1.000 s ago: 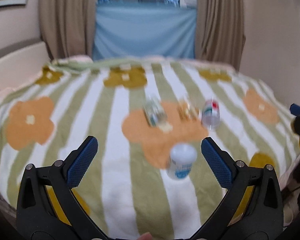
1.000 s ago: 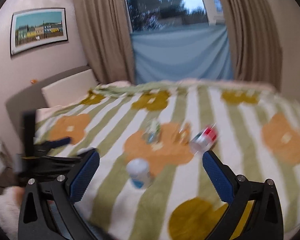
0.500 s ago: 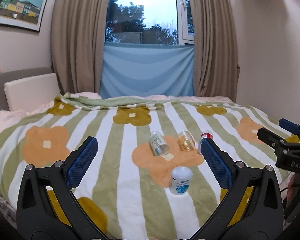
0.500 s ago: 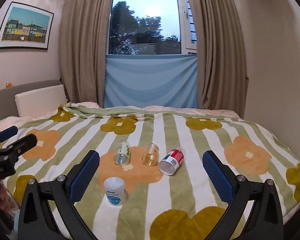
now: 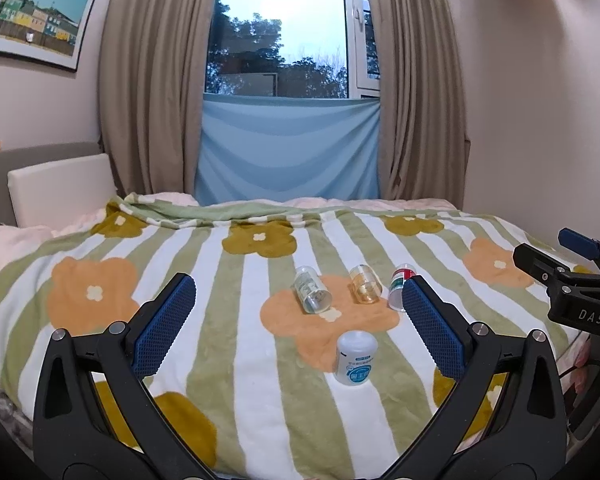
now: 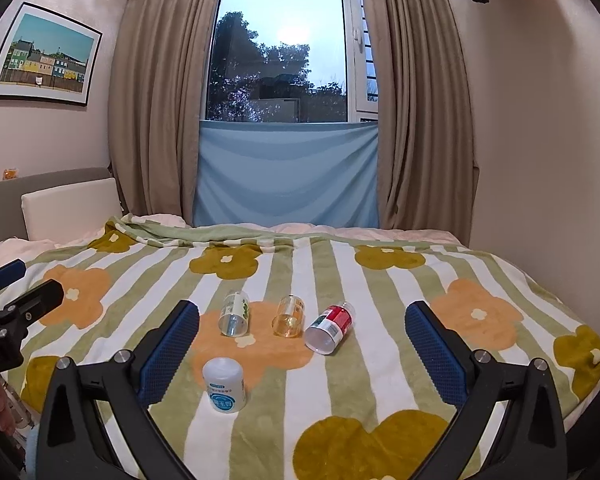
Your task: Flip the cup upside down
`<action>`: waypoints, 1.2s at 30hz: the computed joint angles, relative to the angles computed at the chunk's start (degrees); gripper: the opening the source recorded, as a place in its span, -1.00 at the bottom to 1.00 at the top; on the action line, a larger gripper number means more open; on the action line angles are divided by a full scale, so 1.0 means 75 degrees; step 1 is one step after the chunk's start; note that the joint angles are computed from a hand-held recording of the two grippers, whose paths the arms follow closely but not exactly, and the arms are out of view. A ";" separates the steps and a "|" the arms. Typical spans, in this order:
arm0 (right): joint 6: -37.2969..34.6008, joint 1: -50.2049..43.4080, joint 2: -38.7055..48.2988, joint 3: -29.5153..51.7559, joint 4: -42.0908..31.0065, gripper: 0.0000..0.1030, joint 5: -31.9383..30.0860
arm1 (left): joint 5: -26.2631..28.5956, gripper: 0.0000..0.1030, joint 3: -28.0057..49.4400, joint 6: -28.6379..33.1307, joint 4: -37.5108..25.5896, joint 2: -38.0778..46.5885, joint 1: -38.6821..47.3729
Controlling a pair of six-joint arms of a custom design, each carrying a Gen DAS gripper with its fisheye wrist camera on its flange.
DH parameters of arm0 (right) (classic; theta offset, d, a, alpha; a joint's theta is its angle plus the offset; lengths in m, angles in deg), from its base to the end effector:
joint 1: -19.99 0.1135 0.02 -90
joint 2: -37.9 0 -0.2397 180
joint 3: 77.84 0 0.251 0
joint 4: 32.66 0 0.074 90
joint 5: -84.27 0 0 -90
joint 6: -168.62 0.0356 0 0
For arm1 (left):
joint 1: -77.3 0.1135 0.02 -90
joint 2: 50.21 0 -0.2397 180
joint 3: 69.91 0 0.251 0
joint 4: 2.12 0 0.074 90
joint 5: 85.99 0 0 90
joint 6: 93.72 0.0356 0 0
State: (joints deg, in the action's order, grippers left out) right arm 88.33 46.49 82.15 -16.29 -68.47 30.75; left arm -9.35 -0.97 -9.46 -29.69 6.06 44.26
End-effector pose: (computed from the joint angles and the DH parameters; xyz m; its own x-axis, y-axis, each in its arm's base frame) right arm 0.1752 0.0637 0.3228 -0.2555 0.0242 -0.9665 0.1916 0.9811 -0.0261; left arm 0.2030 -0.1222 0.3400 -0.2488 0.0457 -0.9675 0.3200 0.9467 -0.0375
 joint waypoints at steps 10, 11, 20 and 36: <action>0.0068 0.0120 -0.0047 0.0069 -0.0127 0.99 0.0162 | -0.0006 0.99 -0.0062 -0.0011 -0.0025 -0.0111 -0.0020; 0.0054 0.0124 -0.0055 0.0057 -0.0114 1.00 0.0169 | -0.0004 0.99 -0.0054 -0.0014 -0.0038 -0.0109 -0.0023; 0.0123 0.0232 -0.0104 0.0081 -0.0193 0.99 0.0258 | -0.0270 0.99 -0.0109 -0.0022 0.0050 -0.0115 -0.0252; 0.0163 0.0280 -0.0095 0.0139 -0.0250 1.00 0.0294 | -0.0515 0.99 -0.0079 -0.0041 0.0014 -0.0135 -0.0463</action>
